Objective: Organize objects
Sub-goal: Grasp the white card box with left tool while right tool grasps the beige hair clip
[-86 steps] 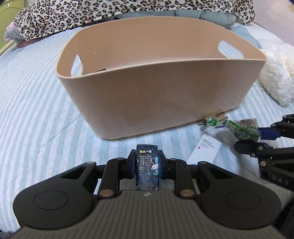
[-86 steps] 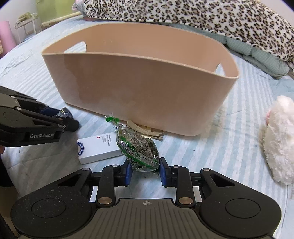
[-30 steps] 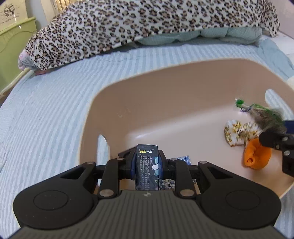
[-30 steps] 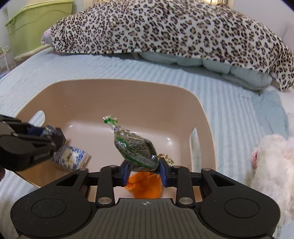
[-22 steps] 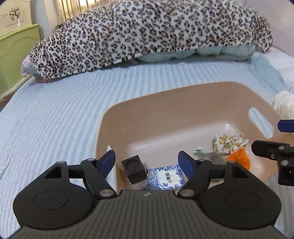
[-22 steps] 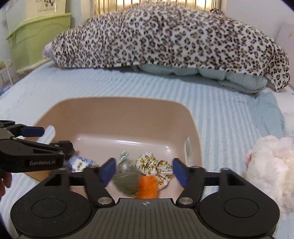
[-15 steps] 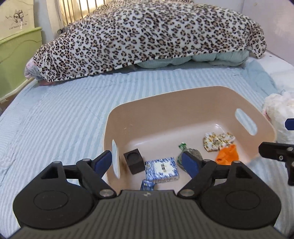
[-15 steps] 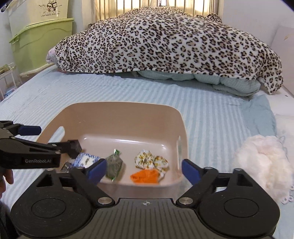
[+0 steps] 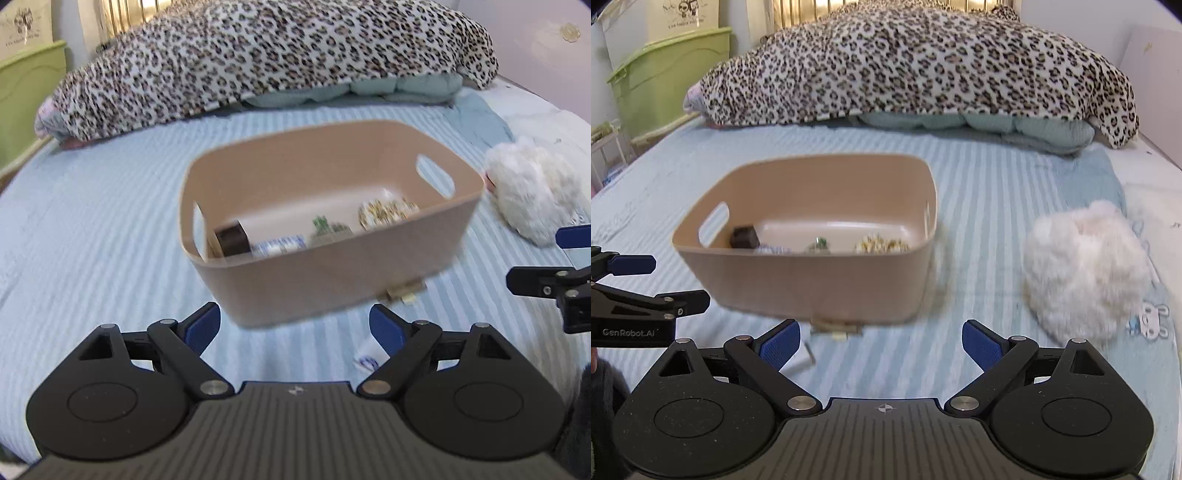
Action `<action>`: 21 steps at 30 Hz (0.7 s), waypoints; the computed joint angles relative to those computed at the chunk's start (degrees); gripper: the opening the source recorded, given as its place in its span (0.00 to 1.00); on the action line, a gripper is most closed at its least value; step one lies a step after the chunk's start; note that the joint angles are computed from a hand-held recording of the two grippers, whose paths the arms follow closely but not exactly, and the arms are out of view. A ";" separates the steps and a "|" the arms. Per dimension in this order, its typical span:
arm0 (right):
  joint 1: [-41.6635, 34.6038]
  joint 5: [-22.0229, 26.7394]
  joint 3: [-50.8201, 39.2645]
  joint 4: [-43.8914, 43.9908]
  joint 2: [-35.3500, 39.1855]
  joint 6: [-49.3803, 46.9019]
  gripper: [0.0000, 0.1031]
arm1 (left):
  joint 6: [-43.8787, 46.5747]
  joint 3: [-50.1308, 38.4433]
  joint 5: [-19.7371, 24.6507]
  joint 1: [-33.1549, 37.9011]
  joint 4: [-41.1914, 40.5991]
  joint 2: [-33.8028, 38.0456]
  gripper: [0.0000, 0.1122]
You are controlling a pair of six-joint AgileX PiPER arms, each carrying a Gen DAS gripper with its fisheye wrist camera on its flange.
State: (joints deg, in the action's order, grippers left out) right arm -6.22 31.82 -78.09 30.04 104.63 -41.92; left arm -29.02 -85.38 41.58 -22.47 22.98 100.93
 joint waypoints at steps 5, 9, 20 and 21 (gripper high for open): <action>-0.75 -1.08 3.27 0.72 0.07 -1.36 0.93 | -1.44 3.63 -1.08 -1.26 -0.92 0.68 0.79; -1.05 -1.38 4.15 0.06 1.04 -1.08 0.93 | -1.26 4.67 -1.65 -1.82 -1.89 2.05 0.79; -0.05 -1.07 2.00 -5.91 5.97 3.94 0.93 | 1.18 4.12 -5.56 -2.73 -4.85 7.90 0.79; -0.06 -0.48 1.55 -6.00 6.37 4.23 0.93 | 0.74 3.68 -5.77 -2.92 -4.34 8.71 0.79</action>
